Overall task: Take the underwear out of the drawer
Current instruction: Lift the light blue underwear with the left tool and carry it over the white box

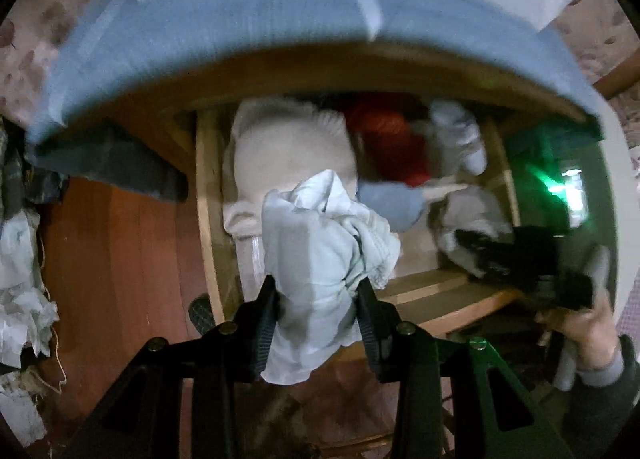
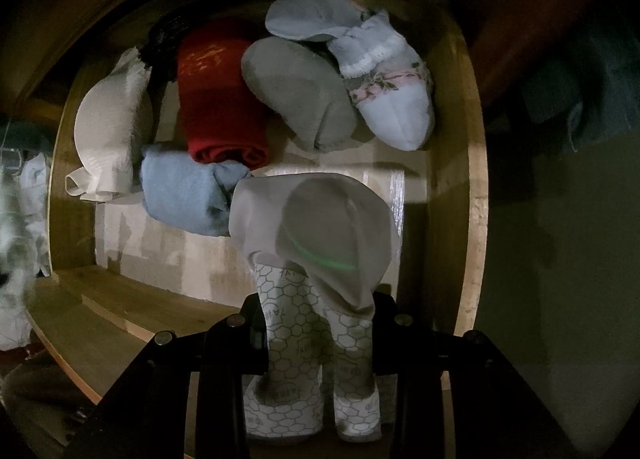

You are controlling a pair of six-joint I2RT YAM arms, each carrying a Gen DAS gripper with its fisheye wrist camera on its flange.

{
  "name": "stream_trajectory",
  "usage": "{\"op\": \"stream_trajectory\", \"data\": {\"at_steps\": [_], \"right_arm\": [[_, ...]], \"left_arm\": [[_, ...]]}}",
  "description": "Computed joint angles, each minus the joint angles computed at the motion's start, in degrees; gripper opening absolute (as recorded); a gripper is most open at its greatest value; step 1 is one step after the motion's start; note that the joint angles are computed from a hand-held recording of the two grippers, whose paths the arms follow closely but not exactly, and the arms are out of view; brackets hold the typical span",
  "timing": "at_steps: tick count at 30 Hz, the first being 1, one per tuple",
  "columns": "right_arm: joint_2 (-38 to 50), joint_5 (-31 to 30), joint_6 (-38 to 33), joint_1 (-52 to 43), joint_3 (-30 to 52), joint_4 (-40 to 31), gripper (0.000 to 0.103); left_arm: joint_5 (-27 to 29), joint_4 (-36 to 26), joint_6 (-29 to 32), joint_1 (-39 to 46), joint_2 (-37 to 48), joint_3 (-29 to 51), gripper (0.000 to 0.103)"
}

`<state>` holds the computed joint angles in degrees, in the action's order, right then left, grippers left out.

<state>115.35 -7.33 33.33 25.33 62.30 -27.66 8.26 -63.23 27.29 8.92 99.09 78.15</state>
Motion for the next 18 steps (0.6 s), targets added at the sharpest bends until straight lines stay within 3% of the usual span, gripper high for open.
{"op": "stream_trajectory", "data": {"at_steps": [9,16,18], "right_arm": [[-0.2,0.2,0.4,0.5,0.1,-0.4,0.031],[0.2,0.4,0.6,1.1,0.9,-0.9,0.031],[0.4,0.7,0.7,1.4,1.3,-1.2,0.031]], "left_arm": [[8.2,-5.3,2.7,1.3,-8.6,4.5,0.038],[15.9,-13.6,3.1,3.7,-8.0,21.8,0.038],[17.7,-16.2,1.4,3.9,-5.5,30.1,0.038]]}}
